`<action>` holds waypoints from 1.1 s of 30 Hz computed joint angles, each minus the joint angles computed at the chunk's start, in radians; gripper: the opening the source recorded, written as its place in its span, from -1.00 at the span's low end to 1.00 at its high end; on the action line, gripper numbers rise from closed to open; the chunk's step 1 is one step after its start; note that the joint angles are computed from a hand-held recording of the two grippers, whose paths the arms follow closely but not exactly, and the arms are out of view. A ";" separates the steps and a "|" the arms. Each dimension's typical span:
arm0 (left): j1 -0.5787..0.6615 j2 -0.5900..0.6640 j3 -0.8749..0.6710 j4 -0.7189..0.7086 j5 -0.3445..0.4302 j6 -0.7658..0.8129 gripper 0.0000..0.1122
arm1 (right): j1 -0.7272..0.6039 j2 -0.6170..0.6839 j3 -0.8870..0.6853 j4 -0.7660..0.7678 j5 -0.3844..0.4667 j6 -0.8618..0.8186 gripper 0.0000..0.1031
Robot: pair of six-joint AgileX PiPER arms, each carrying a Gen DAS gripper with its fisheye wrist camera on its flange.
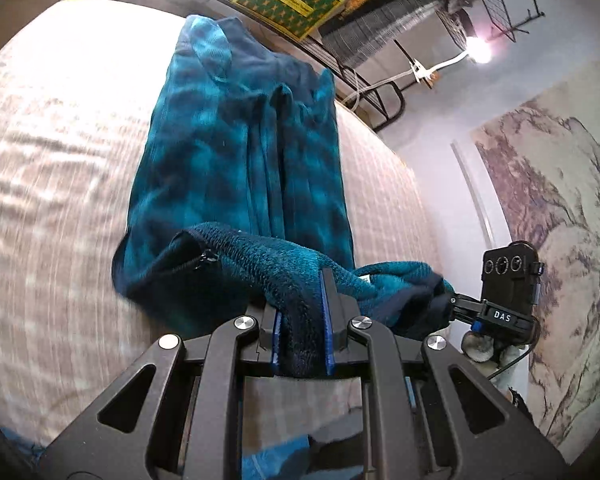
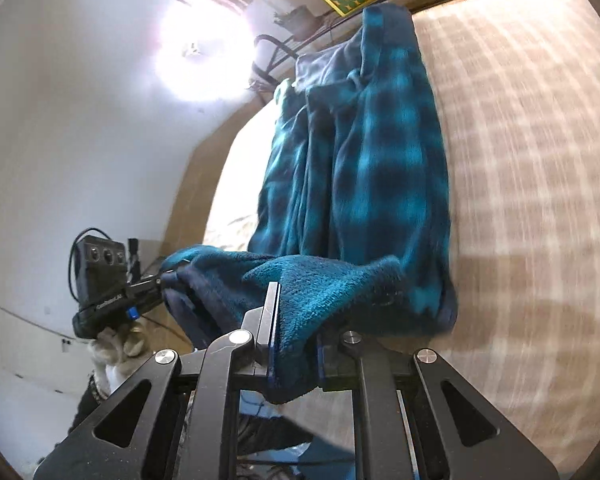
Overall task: Fold large clothes
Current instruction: 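Lift the hem with both tools and fold it toward the collar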
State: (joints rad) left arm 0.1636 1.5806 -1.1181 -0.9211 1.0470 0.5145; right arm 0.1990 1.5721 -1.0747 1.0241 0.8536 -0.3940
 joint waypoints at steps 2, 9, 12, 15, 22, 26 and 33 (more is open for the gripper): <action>-0.016 0.066 -0.060 0.001 -0.027 -0.030 -0.76 | 0.004 0.070 -0.092 -0.047 0.008 0.040 -0.78; -0.024 0.264 -0.229 -0.003 -0.090 -0.114 -0.76 | -0.026 0.321 -0.358 -0.072 0.050 0.114 -0.78; -0.025 0.348 -0.275 -0.005 -0.119 -0.134 -0.76 | -0.043 0.442 -0.461 -0.036 0.079 0.122 -0.78; -0.028 0.404 -0.294 -0.011 -0.136 -0.132 -0.75 | -0.053 0.550 -0.546 -0.014 0.119 0.150 -0.76; 0.010 0.501 -0.351 -0.101 -0.065 -0.127 -0.55 | -0.147 0.666 -0.534 0.233 0.270 0.096 -0.43; 0.056 0.544 -0.390 -0.184 0.024 -0.129 -0.36 | -0.208 0.618 -0.439 0.324 0.324 0.003 0.02; 0.110 0.548 -0.400 -0.246 0.093 -0.123 -0.17 | -0.320 0.417 -0.224 0.351 0.253 -0.198 0.33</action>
State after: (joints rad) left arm 0.2741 2.1290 -1.5183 -1.1668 1.1397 0.3916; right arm -0.1210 1.9887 -1.2992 1.3750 1.1062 -0.5920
